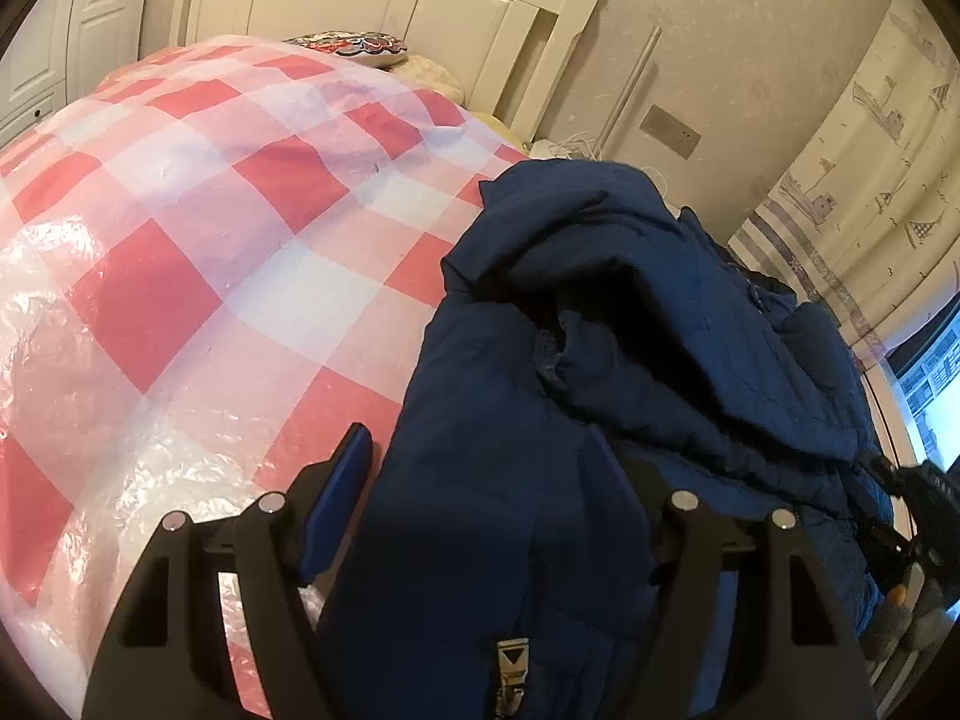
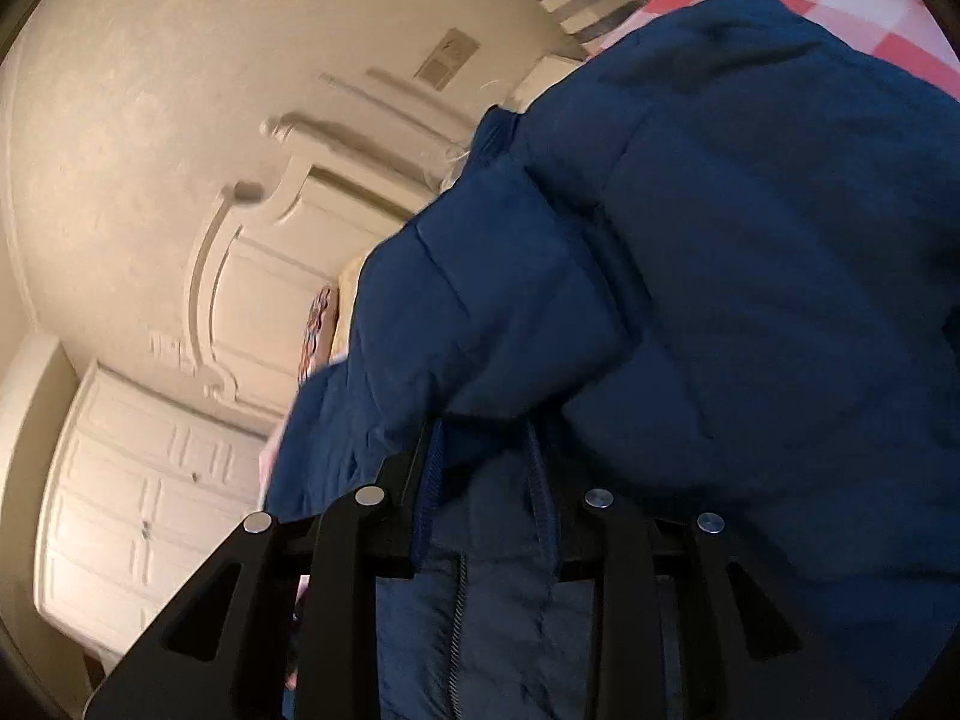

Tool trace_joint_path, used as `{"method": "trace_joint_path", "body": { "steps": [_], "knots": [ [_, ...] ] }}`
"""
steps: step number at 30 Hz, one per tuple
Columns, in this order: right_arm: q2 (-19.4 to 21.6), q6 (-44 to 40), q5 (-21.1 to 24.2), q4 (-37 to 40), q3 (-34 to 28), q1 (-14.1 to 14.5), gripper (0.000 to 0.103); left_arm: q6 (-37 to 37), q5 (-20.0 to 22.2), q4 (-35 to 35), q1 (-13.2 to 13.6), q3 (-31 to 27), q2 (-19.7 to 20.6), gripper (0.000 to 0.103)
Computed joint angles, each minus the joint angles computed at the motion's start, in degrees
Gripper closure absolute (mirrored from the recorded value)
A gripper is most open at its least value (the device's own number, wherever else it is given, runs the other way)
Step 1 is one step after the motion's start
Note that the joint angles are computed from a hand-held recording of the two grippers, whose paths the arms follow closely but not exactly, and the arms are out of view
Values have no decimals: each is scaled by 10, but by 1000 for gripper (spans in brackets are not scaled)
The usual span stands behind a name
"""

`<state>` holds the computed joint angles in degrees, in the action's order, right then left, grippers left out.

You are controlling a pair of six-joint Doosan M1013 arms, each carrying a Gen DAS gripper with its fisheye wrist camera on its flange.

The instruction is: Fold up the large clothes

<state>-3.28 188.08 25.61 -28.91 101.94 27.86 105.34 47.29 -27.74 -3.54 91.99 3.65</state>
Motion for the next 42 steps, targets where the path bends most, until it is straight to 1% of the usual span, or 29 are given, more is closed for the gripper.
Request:
{"method": "trace_joint_path", "body": {
  "steps": [1, 2, 3, 4, 5, 6, 8, 10, 12, 14, 15, 19, 20, 22, 23, 25, 26, 27, 28, 29, 30, 32, 33, 35, 37, 39, 40, 41, 42],
  "knots": [
    [1, -21, 9, 12, -4, 1, 73, -1, 0, 1, 0, 0, 0, 31],
    [3, -45, 23, 17, -12, 3, 67, -1, 1, 2, 0, -1, 1, 31],
    [4, -59, 27, 15, -16, 5, 53, -2, 1, 3, 0, -1, 1, 31],
    [4, -68, 22, 13, -18, 4, 43, -2, 1, 3, -1, -1, 1, 31],
    [5, -73, 22, 6, -20, 4, 27, -2, 1, 3, -1, -1, 1, 31],
    [6, -73, 29, -4, -24, 5, 22, -2, 1, 3, -1, -1, 1, 31],
    [12, -41, 77, -61, -39, 16, 22, -4, 0, 7, -1, -1, 1, 31],
    [14, 8, 124, -114, -47, 25, 29, -6, -1, 11, -2, -1, 1, 31],
    [11, 58, 149, -140, -43, 21, 32, -10, -4, 15, -3, -1, 0, 31],
    [7, 54, 143, -125, -38, 11, 32, -19, -13, 30, -7, 2, -4, 31],
    [9, 26, 129, -98, -37, 2, 32, -21, -20, 38, -9, 4, -8, 31],
    [2, -4, 108, -91, -23, 1, 32, 7, -38, 31, -15, -2, -23, 31],
    [2, -5, 107, -93, -20, 5, 32, 9, -38, 35, -18, -6, -23, 27],
    [7, -36, 103, -81, -28, 4, 37, 1, -44, 67, -31, -17, -19, 24],
    [12, -53, 107, -72, -34, 3, 39, -18, -44, 106, -43, -24, -14, 24],
    [20, -88, 121, -55, -49, 1, 41, -35, -36, 130, -53, -33, -2, 24],
    [23, -118, 123, -33, -54, -3, 49, -39, -33, 129, -56, -33, 4, 24],
    [23, -138, 114, -16, -55, -7, 64, -42, -36, 130, -57, -29, 7, 24],
    [20, -134, 105, -23, -52, -9, 72, -43, -40, 132, -59, -26, 8, 24],
    [15, -118, 102, -54, -48, -4, 78, -32, -19, 115, -55, -28, 13, 24],
    [12, -95, 106, -93, -47, 5, 80, -18, -15, 87, -46, -28, 14, 24],
    [-2, -25, 147, -220, -48, 40, 81, -12, -27, 56, -33, -22, 11, 24],
    [-10, 3, 169, -262, -46, 54, 81, -15, -22, 47, -28, -23, 13, 24],
    [-24, 43, 203, -300, -37, 67, 81, -19, -8, 32, -20, -27, 18, 24],
    [-32, 16, 215, -254, -32, 58, 81, -22, -5, 25, -17, -28, 20, 24],
    [-23, -79, 248, -139, -39, 38, 80, -21, -9, 32, -20, -26, 18, 24],
    [-23, -99, 253, -102, -36, 32, 76, -20, -11, 34, -22, -26, 17, 24],
    [-27, -89, 255, -92, -27, 31, 65, -14, -14, 32, -22, -25, 15, 24],
    [-34, -49, 268, -111, -19, 37, 50, -19, -21, 42, -24, -23, 12, 24]
  ]
}}
